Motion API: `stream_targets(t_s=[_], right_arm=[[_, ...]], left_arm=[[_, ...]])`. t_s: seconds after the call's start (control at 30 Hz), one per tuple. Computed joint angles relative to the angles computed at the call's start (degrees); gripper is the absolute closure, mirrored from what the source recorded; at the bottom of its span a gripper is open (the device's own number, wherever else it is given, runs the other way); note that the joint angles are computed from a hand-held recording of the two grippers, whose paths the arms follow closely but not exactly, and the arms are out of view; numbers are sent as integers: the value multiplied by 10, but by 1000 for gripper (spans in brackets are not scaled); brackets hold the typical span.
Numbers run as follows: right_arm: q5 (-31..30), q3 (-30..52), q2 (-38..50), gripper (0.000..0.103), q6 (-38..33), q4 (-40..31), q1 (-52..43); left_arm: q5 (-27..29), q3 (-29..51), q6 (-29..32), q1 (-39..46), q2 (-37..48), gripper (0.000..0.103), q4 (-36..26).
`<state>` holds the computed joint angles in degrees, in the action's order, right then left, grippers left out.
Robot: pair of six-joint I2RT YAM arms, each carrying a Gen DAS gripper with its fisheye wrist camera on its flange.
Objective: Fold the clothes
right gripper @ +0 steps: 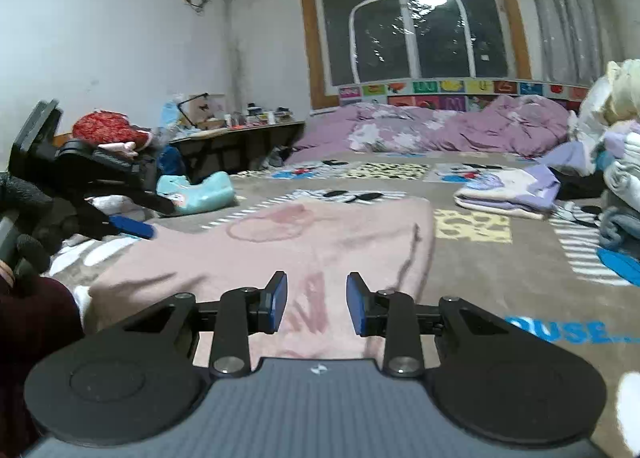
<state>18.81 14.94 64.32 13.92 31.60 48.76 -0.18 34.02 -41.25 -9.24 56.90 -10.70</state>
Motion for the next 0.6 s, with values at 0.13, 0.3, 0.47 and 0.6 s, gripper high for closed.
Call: stream_targets(t_s=[0.13, 0.3, 0.47, 0.6], right_arm=[[-14, 20, 30, 69, 2, 5, 5], [-36, 31, 63, 69, 22, 18, -1], [-51, 39, 99, 69, 38, 34, -6], [-60, 42, 121, 69, 45, 47, -11]], left_arm=[[44, -27, -13, 115, -46, 54, -39], [117, -70, 0, 219, -59, 54, -43], [202, -108, -15, 271, -50, 54, -10], [232, -133, -21, 294, -23, 59, 34]])
